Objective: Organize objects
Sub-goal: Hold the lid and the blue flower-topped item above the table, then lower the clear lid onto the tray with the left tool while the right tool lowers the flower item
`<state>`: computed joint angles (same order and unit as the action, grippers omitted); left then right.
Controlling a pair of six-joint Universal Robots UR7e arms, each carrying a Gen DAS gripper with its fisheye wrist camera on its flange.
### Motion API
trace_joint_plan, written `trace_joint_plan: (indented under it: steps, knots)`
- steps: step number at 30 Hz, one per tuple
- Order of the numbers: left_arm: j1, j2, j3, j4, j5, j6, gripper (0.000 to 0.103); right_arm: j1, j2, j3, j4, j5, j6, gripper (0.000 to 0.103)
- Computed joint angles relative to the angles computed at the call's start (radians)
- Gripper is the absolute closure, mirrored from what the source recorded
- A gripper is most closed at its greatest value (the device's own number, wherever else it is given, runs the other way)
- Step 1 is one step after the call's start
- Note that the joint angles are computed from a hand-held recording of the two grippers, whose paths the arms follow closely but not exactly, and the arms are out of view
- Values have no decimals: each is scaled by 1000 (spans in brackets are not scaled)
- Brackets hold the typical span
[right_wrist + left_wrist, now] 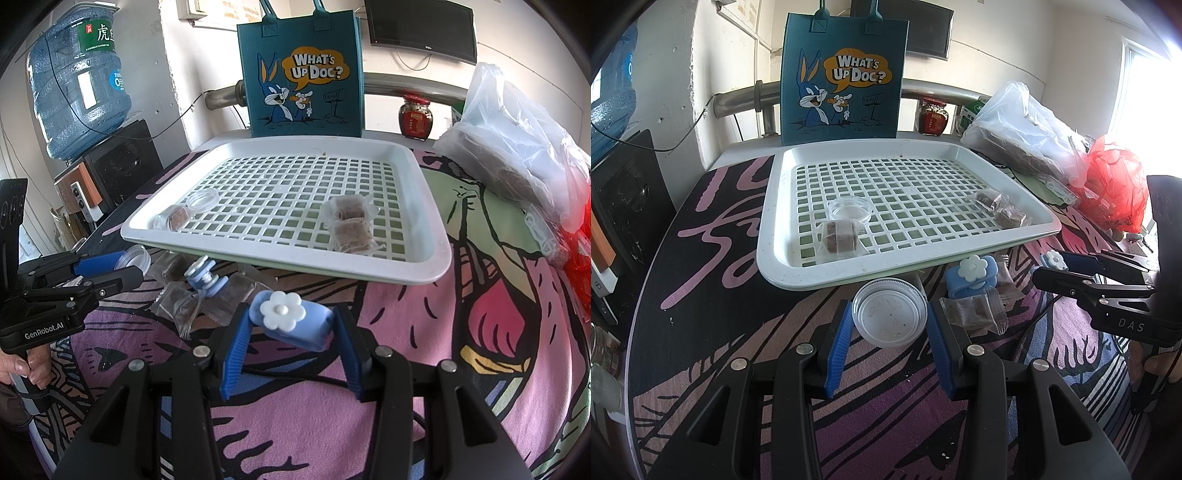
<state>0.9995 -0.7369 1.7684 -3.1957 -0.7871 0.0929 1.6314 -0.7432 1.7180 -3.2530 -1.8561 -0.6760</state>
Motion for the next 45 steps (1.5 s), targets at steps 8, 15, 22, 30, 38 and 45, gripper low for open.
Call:
trace_joint_plan:
  steps: [8,15,22,30,38,45]
  knots:
    - [0,0,0,0,0,1,64,-1,0,0,0,1,0,59]
    - [1,0,0,0,-1,1,64,-2,0,1,-1,2,-1,59]
    - [-4,6,0,-7,3,3,64,-2,-1,2,-3,4,0,59]
    - [-10,-17,20,-50,-30,28,64,-15,-26,12,10,59,25,59]
    - [-7,-47,-84,-8,-26,117,64,-3,-89,-54,88,166,57,59]
    - [61,67,-355,173,-26,101,64,11,24,-345,330,146,137,59]
